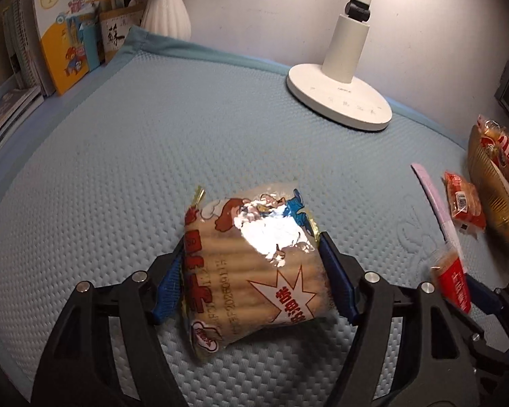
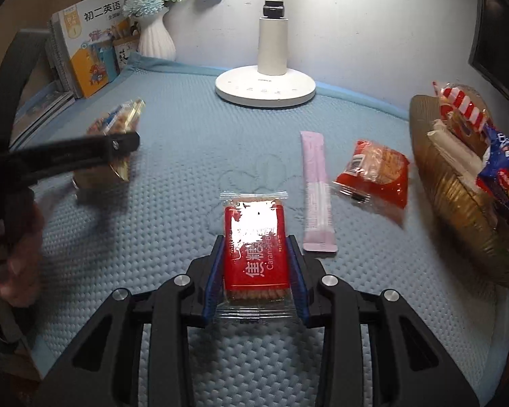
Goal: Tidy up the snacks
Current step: 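Open both tools and set the wafer-roll bag and red packet back down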
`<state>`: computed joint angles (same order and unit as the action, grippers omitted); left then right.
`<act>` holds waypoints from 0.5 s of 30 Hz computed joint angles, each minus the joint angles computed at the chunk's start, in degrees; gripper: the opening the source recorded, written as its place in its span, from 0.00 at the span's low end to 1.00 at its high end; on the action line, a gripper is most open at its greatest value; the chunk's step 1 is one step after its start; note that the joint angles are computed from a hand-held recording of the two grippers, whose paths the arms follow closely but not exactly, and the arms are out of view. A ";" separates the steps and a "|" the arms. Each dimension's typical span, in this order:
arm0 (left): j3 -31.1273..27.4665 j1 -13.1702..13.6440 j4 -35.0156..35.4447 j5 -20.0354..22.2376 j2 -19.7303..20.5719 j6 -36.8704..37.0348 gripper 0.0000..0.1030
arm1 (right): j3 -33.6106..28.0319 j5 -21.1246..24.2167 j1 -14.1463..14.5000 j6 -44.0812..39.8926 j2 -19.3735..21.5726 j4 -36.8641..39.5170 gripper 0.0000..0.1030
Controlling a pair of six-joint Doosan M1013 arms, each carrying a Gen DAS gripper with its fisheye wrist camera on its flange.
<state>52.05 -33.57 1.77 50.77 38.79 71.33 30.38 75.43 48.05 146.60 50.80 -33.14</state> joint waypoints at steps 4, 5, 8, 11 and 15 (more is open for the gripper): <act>2.66 1.66 -9.05 -2.10 -1.52 3.63 0.81 | 0.63 -1.79 -0.69 -1.80 -0.41 4.30 0.39; 3.46 2.03 -11.64 -2.30 -2.00 5.23 0.84 | 1.78 -2.75 -0.70 -1.11 -1.10 4.62 0.41; 5.46 2.81 -17.40 -2.30 -3.25 9.58 0.86 | 5.40 -5.76 -0.54 2.71 -3.27 3.04 0.53; 6.70 4.32 -29.25 -0.36 -3.72 14.29 0.86 | 8.48 -8.86 -0.55 5.40 -4.99 2.25 0.60; 6.73 4.25 -34.77 2.02 -4.13 13.44 0.81 | 9.43 -9.88 -0.75 5.43 -5.47 3.42 0.65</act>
<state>58.78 -29.32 -33.00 52.80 34.65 84.77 39.80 65.54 47.30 152.03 45.33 -29.72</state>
